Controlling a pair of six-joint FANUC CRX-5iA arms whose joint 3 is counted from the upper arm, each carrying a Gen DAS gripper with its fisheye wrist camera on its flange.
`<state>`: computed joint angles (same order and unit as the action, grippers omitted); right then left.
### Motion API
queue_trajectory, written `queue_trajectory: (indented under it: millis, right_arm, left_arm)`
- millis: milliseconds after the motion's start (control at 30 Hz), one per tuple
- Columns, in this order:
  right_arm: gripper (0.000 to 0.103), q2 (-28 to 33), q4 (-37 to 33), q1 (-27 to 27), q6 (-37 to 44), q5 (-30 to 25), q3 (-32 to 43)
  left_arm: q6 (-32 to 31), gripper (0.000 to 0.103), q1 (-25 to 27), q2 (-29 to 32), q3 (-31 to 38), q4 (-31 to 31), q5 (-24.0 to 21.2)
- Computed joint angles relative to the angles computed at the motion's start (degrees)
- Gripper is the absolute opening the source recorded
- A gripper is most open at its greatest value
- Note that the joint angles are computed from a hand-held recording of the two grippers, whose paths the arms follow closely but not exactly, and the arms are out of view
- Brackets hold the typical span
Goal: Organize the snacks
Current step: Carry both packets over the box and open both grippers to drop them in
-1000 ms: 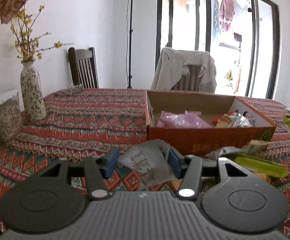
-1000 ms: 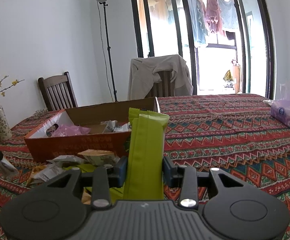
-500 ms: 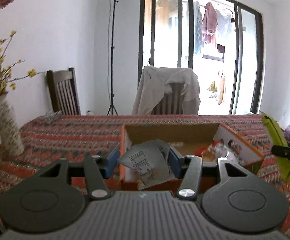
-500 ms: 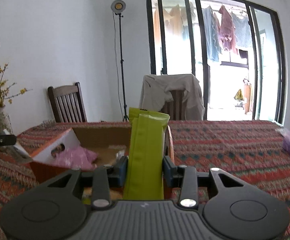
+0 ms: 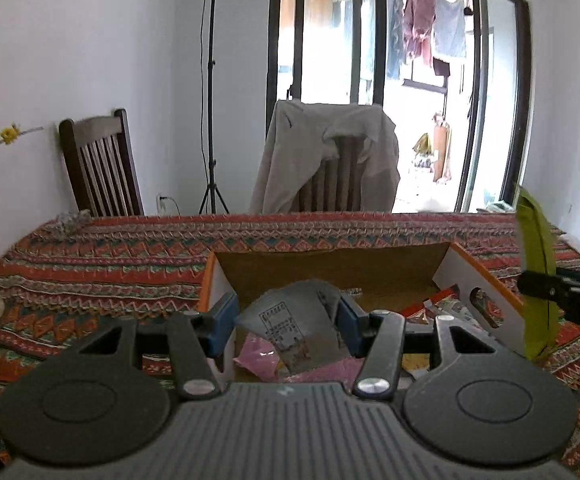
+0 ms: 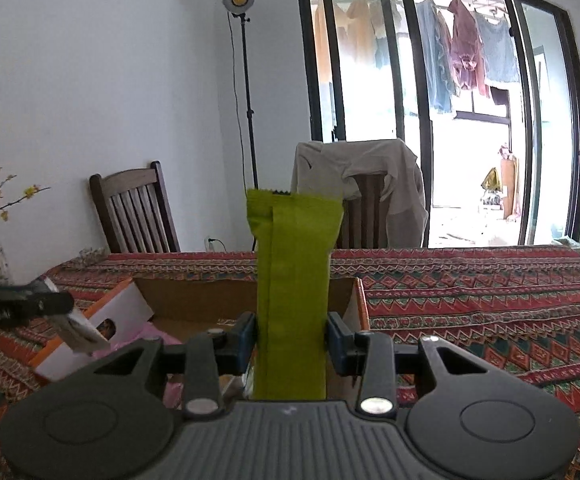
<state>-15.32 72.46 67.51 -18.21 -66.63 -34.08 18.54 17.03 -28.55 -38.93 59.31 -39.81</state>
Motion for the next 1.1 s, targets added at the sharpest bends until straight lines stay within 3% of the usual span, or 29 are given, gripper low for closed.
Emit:
queue_trajectory:
  millis: [233, 400, 433, 500, 533, 567, 633, 733, 833, 1100]
  right_arm:
    - [0.036, 4.93, -2.72, -5.57, 4.38, 4.87, 4.67]
    - [0.036, 8.07, -6.66, -7.23, 7.83, 6.36, 7.36]
    - [0.037, 8.07, -7.53, -7.43, 8.11, 6.95, 7.43]
    - [0.038, 7.85, -8.44, -7.52, 7.95, 7.52, 7.18]
    - [0.046, 7.51, -8.19, -7.27, 7.19, 7.26, 6.60]
    - [0.064, 7.14, -7.93, -7.20, 6.35, 7.13, 6.12]
    - [0.085, 5.92, -6.98, -6.99, 4.51, 7.48, 4.81]
    - [0.090, 4.05, -6.33, -6.29, 3.40, 8.00, 3.33]
    - [0.103, 3.16, -5.44, -4.87, 3.18, 6.38, 2.58]
    - [0.103, 1.32, -4.37, 0.72, 2.83, -0.51, 1.53]
  left_arm:
    - [6.09, 0.054, -4.43, 3.26, 1.94, -5.89, 5.76]
    - [6.73, 0.056, -5.28, 4.12, 2.08, -6.49, 7.65]
    - [6.81, 0.059, -5.31, 4.20, 2.03, -6.25, 7.74]
    - [7.04, 0.086, -5.09, 4.12, 1.83, -5.71, 7.77]
    - [7.47, 0.093, -4.90, 3.80, 1.54, -5.66, 7.96]
    - [7.85, 0.101, -4.82, 3.48, 1.12, -5.37, 8.65]
    - [6.08, 0.103, -4.12, 2.80, -0.04, -2.57, 8.16]
    - [7.47, 0.103, -1.77, 2.98, 0.54, -2.76, 4.63]
    - [7.41, 0.103, -0.53, 2.21, -0.06, -2.16, 3.80]
    - [0.19, 0.103, 4.92, -3.15, -3.81, 4.84, -3.02]
